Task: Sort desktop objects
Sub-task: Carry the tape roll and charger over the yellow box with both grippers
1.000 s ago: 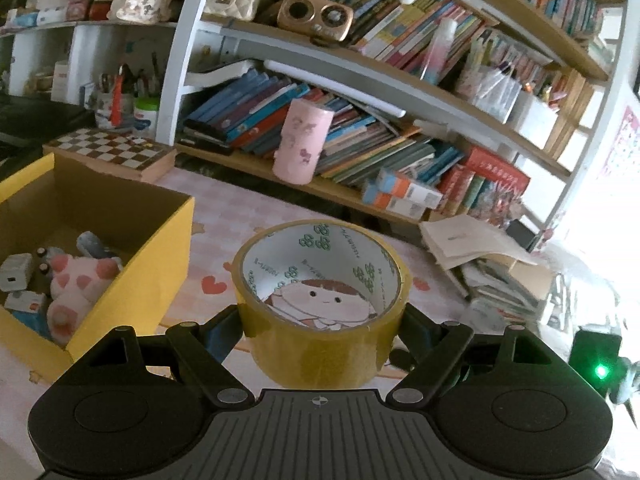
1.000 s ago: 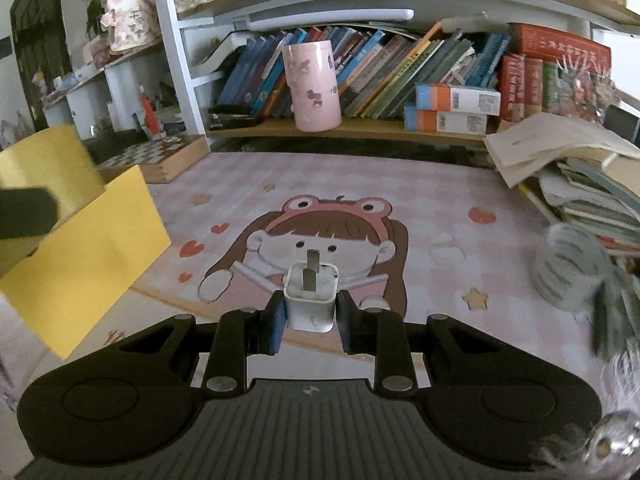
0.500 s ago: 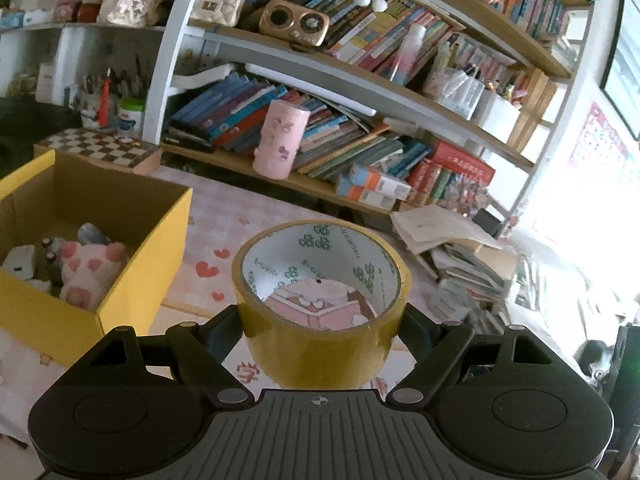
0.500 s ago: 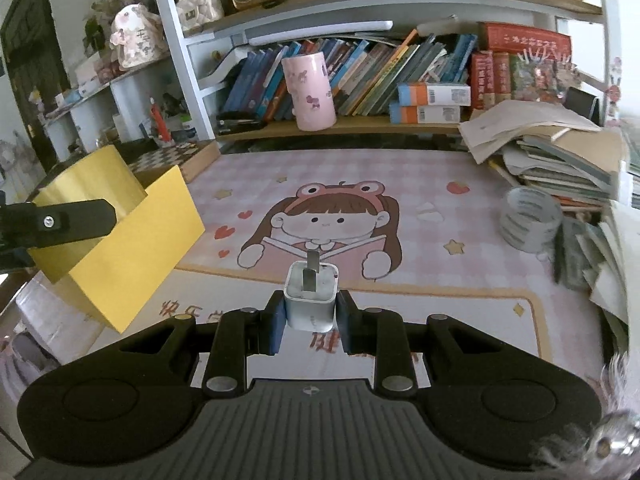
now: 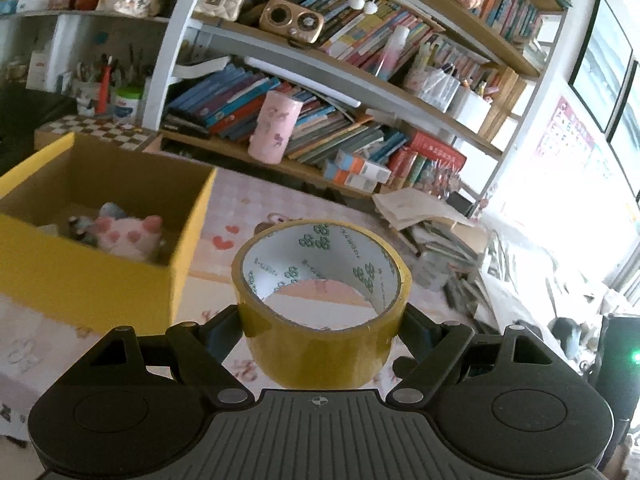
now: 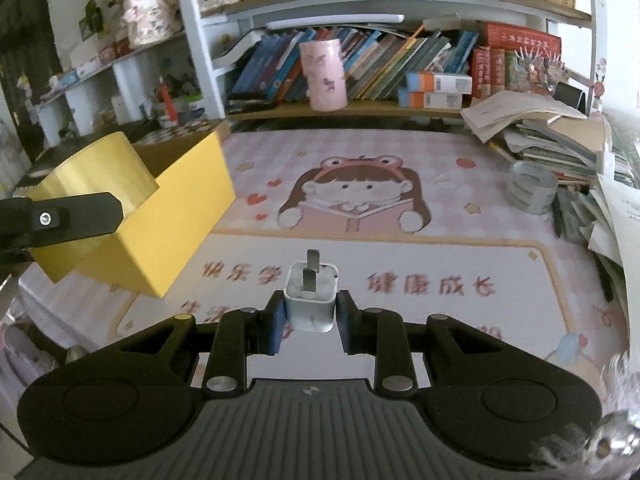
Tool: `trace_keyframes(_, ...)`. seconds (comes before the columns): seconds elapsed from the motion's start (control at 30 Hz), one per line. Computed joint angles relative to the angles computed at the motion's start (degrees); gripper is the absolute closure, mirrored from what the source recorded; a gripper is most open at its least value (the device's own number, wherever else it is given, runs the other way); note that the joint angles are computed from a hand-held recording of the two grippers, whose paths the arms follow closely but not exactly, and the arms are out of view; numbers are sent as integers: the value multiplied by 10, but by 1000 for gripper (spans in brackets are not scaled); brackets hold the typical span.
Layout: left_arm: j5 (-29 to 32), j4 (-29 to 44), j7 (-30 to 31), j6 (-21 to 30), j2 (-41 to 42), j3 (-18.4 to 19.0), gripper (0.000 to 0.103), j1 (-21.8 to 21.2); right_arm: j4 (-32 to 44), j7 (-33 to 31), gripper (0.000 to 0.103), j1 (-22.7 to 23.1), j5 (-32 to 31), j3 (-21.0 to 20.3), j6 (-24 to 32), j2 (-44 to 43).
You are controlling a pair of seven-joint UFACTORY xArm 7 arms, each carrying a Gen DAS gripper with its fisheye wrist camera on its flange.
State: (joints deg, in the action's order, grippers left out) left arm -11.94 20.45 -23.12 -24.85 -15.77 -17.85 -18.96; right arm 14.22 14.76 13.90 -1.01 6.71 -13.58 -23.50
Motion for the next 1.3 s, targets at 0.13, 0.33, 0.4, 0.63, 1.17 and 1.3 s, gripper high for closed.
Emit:
trace_keyframes(0.13, 80, -53, -41, 14, -55, 86, 18, -45, -14, 40, 79, -59, 36, 123, 19, -32)
trace_keyframes(0.33, 164, -122, -61, 49, -145, 174, 18, -79, -27, 137, 79, -94, 43, 246, 53, -79)
trace_keyframes(0.4, 176, -144, -57, 71, -180, 195, 18, -84, -28, 169, 79, -98, 39, 278, 67, -94)
trace_keyframes(0.63, 159, -196, -14, 179, -295, 213, 19, -76, -24, 257, 79, -87, 10, 338, 106, -119)
trace_keyframes(1.17, 82, -267, 51, 305, -488, 212, 19, -22, 36, 326, 79, -95, -116, 364, 109, -67)
trace_keyframes(1.3, 73, -273, 59, 313, -506, 212, 19, -12, 48, 332, 79, -107, -135, 375, 106, -58)
